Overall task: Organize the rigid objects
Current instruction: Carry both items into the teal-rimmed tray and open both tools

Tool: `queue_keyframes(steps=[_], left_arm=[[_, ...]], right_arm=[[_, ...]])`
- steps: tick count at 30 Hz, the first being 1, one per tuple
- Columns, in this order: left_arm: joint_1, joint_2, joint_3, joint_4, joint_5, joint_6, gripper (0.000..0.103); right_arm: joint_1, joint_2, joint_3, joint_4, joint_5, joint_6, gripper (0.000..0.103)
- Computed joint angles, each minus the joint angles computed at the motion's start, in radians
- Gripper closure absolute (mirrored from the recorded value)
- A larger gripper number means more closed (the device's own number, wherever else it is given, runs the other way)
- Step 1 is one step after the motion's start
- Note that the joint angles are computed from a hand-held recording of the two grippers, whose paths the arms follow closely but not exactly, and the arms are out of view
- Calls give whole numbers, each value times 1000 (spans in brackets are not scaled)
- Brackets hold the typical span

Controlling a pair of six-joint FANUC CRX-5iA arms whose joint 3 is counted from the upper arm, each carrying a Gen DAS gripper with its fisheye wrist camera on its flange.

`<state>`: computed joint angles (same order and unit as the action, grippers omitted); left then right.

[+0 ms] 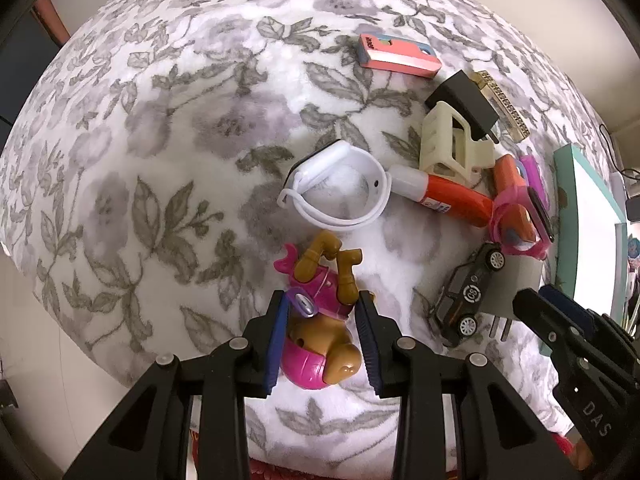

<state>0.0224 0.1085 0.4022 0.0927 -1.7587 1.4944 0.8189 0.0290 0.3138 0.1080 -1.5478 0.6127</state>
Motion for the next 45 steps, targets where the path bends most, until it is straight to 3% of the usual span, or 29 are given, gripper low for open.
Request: queue_keyframes(steps=[13, 17, 21, 25, 29, 38, 45], left_arm=[[-46, 22, 12, -30, 15, 5, 67], [-54, 30, 19, -29, 21, 5, 67], [-57, 37, 24, -26, 27, 6, 67], [-57, 38, 24, -23, 29, 6, 67], [-51, 29, 12, -18, 35, -3, 67], [-53, 22, 26, -14, 20, 2, 68], [-87, 33, 128, -19, -4, 15, 68]], right_arm=[[17, 48, 37, -11, -9, 31, 62], [22, 60, 39, 9, -16, 25, 52], [2, 59, 25, 1, -8, 3, 51], [-17, 63, 18, -35, -5, -7, 52], [-11, 67, 24, -32, 1, 7, 61], [-5, 32, 2, -20, 9, -22, 61], [-5, -24, -11, 11, 35, -48, 61]])
